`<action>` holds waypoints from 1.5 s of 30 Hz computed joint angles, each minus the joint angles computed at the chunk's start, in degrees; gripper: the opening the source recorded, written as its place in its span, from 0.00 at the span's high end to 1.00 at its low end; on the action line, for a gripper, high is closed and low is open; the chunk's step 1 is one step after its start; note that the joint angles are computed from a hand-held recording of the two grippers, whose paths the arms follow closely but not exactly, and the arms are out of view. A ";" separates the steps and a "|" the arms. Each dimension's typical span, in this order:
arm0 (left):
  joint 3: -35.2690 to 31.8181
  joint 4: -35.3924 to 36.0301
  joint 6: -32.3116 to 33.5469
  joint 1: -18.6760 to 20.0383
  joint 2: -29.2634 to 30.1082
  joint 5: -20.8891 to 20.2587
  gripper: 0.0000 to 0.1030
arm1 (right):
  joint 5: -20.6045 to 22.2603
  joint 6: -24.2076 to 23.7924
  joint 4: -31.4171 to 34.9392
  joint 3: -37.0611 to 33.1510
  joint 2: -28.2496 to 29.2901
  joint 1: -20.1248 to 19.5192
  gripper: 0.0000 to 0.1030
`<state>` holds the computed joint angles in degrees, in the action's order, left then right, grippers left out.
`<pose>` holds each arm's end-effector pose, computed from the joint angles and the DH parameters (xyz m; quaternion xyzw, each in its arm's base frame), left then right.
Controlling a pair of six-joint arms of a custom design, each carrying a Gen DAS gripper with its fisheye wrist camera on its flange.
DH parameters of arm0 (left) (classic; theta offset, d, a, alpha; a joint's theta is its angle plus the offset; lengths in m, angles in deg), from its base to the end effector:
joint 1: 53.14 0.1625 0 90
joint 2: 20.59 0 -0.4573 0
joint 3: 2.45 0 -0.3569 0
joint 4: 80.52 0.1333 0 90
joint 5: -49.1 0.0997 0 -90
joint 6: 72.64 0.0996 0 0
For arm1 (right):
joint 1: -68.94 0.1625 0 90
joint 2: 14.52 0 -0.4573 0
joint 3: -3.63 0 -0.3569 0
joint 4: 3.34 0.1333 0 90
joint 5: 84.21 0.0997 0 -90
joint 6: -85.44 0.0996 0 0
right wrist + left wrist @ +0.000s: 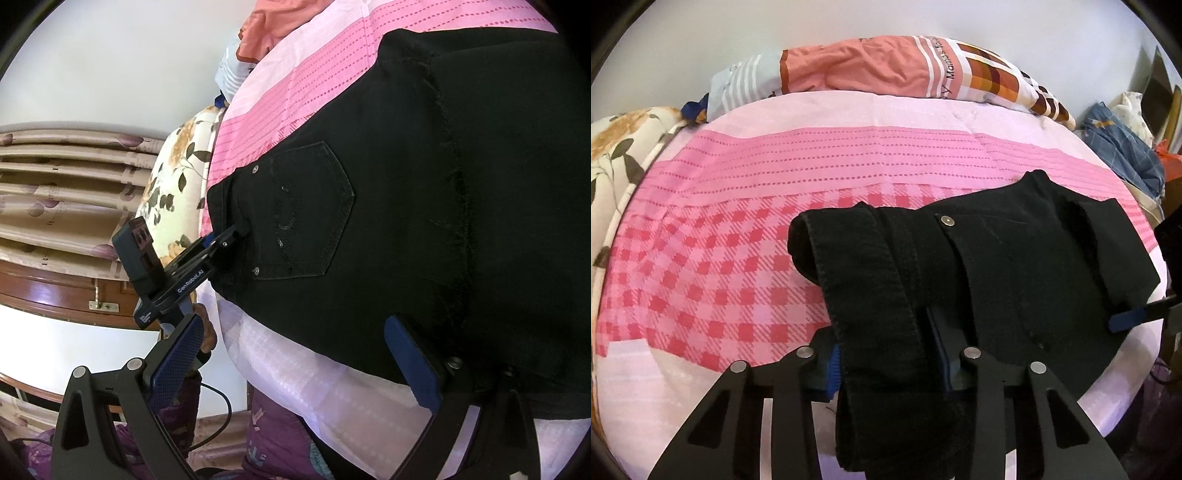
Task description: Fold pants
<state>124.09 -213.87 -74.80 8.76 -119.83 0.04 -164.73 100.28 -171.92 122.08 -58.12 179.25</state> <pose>0.0054 -0.4114 0.4054 0.1606 0.9150 -0.2166 0.3002 0.3245 -0.4454 0.0418 -0.0502 0.9948 -0.0060 0.0885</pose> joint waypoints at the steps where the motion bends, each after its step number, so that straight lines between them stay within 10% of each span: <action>1: 0.05 0.13 -0.11 -0.07 -0.09 0.04 0.62 | 0.01 -0.01 -0.06 0.03 0.01 -0.01 0.05; 7: -1.64 1.22 -0.74 1.67 -0.46 -3.82 0.63 | 0.69 0.16 -0.96 0.19 0.20 -0.16 0.05; 18: -12.91 9.16 5.98 16.42 4.33 -29.22 0.31 | 0.90 0.78 -2.04 0.55 0.42 -0.18 0.05; 25: -11.34 8.35 3.00 12.98 5.08 -27.39 0.36 | 0.83 1.36 -2.83 1.03 0.31 -0.11 0.05; 30: -11.07 4.45 -2.69 14.29 3.13 -31.36 0.69 | 2.33 0.63 -2.44 0.62 0.59 -0.56 0.05; 45: -11.19 9.54 -12.40 5.17 1.38 -27.69 0.69 | 9.69 -12.72 6.68 -10.84 8.40 6.29 0.05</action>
<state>112.90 -204.32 -87.20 13.93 -118.46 -27.65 -155.04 87.57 -165.24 111.24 -49.73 185.54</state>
